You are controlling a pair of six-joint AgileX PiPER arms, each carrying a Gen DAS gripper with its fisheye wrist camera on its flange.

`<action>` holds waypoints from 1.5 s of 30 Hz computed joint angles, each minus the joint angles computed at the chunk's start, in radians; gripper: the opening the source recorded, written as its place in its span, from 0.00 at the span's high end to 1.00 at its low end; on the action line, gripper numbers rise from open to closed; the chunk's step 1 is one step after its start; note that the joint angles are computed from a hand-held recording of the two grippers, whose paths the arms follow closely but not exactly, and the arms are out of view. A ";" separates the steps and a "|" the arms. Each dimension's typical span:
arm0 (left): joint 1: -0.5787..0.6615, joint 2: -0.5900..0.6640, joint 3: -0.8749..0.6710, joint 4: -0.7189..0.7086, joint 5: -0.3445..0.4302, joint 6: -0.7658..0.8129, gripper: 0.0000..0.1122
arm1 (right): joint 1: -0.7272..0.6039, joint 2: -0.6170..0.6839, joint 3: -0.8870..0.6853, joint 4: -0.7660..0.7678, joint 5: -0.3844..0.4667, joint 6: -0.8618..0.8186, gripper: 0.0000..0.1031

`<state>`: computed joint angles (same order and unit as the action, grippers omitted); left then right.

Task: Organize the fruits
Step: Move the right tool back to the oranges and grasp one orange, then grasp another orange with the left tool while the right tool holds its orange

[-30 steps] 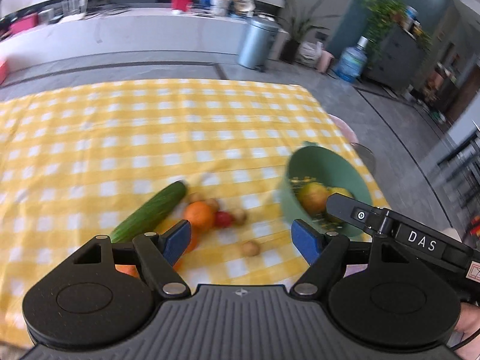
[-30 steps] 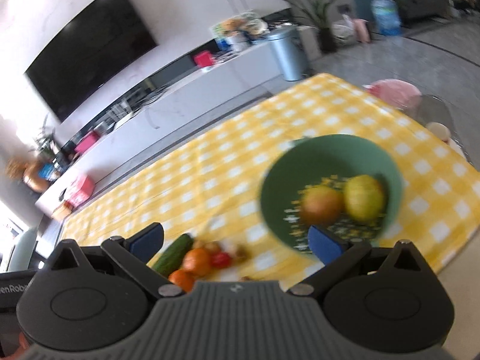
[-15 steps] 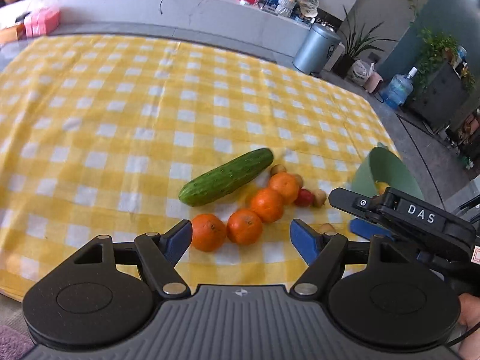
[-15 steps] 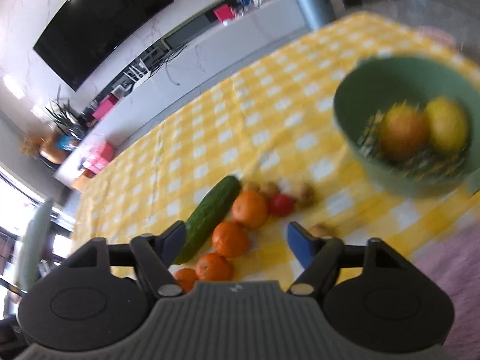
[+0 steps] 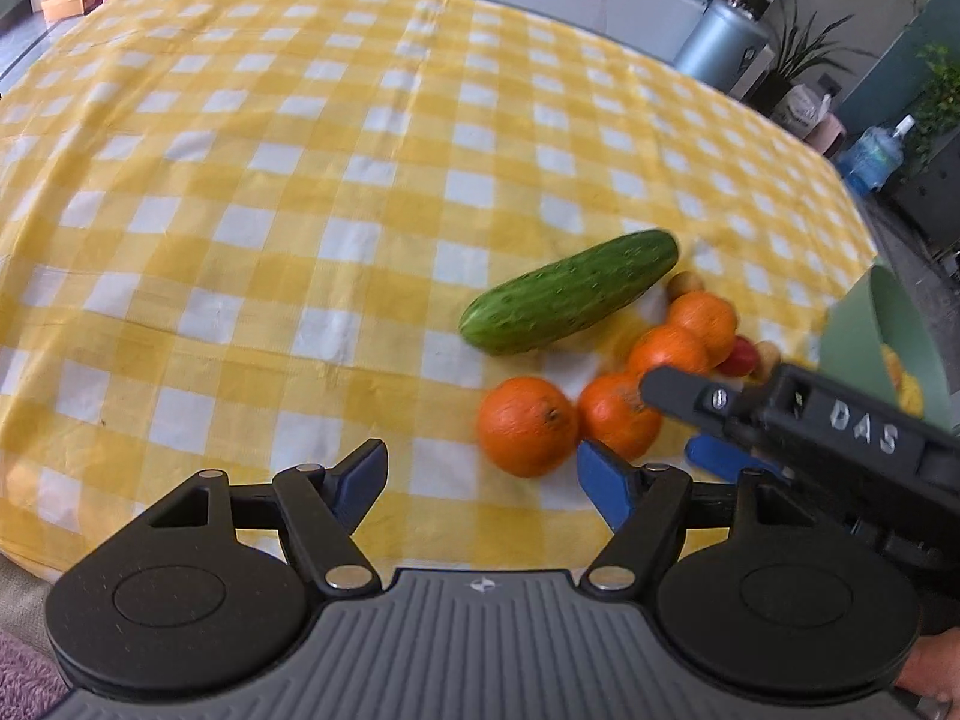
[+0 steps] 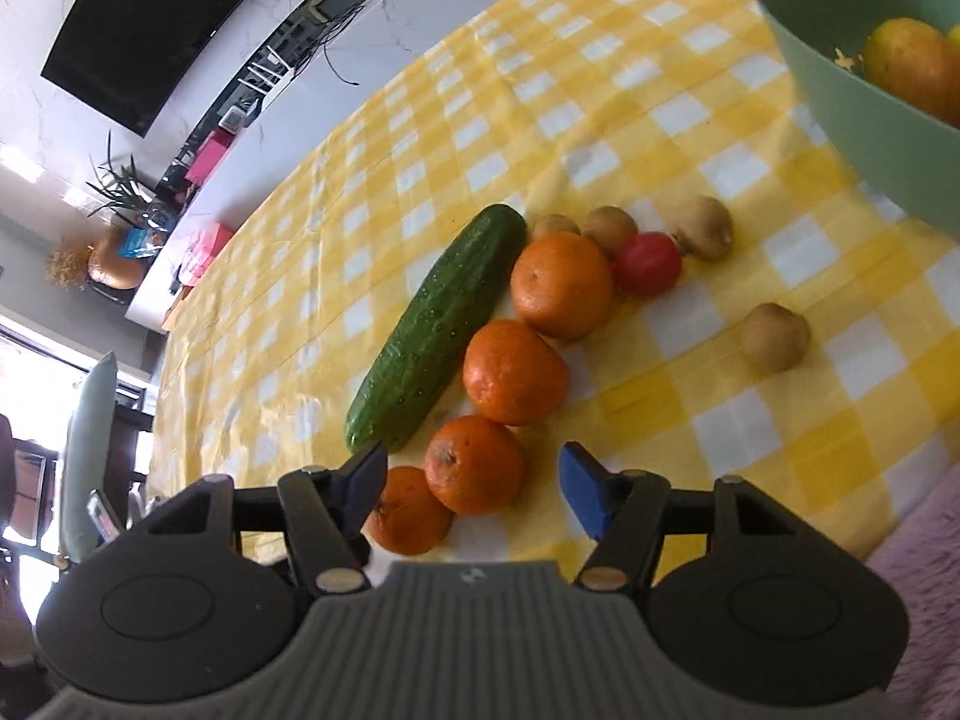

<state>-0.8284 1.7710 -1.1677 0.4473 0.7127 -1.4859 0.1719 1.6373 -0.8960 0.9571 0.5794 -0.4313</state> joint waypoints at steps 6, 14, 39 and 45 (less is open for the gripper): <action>0.012 0.018 0.008 -0.026 -0.012 0.041 0.25 | 0.107 0.037 -0.056 -0.219 -0.093 0.228 0.49; 0.007 0.023 -0.002 -0.013 -0.009 0.041 0.25 | 0.174 0.059 -0.046 -0.318 -0.170 0.303 0.49; -0.033 0.053 0.019 0.140 -0.076 0.058 0.23 | 0.018 -0.015 -0.019 -0.447 -0.040 0.124 0.61; -0.022 0.063 0.035 0.175 -0.133 0.014 0.23 | 0.049 -0.003 -0.003 -0.457 -0.091 0.120 0.57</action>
